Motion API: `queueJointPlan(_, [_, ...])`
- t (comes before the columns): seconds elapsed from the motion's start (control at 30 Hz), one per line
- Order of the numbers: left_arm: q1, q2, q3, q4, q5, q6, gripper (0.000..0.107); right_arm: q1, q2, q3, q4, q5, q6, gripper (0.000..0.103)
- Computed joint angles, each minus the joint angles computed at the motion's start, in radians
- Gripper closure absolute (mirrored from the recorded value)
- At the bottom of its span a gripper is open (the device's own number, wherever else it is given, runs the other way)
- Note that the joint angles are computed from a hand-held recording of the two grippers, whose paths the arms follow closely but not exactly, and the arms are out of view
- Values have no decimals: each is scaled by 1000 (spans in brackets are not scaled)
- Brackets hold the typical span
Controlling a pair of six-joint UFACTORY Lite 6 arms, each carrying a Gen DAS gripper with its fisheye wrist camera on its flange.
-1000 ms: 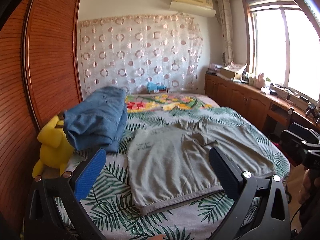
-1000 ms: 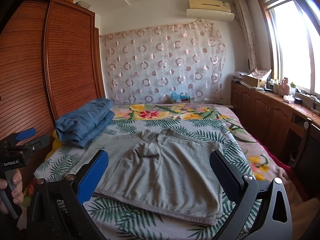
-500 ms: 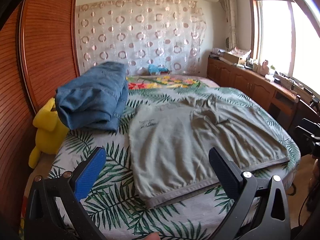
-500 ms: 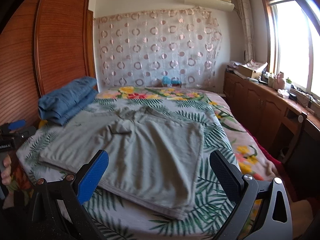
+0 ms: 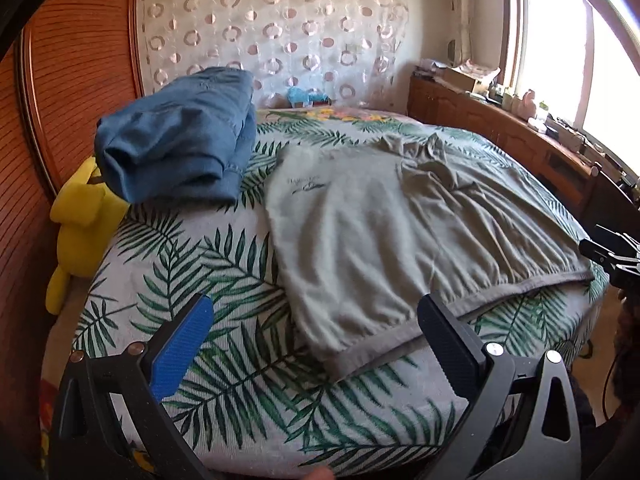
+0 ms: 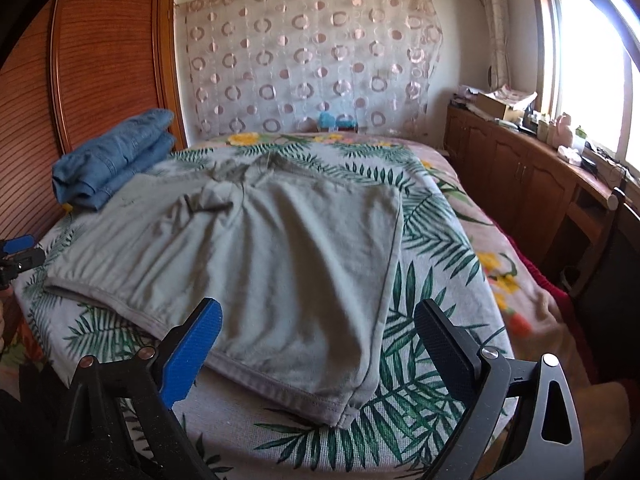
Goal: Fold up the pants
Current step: 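Lower the left tool toward the pants hem and close it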
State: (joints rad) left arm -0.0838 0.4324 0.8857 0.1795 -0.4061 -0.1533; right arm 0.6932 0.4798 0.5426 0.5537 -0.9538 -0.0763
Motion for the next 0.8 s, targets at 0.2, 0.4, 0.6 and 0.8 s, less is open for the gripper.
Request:
queueJointPlan(0.2, [55, 13, -14, 284, 0, -222, 26, 6, -70, -29, 19, 52, -18, 6])
queueJointPlan(0.4, [94, 15, -36, 505, -36, -419, 54, -34, -89, -52, -40, 56, 8, 6])
queueJointPlan(0.6, [81, 20, -36, 503, -36, -410, 71, -77, -77, -49, -99, 46, 30, 6])
queueJointPlan(0.8, [30, 18, 6, 385, 29, -310, 100, -110, -16, -1, -158, 25, 68, 6])
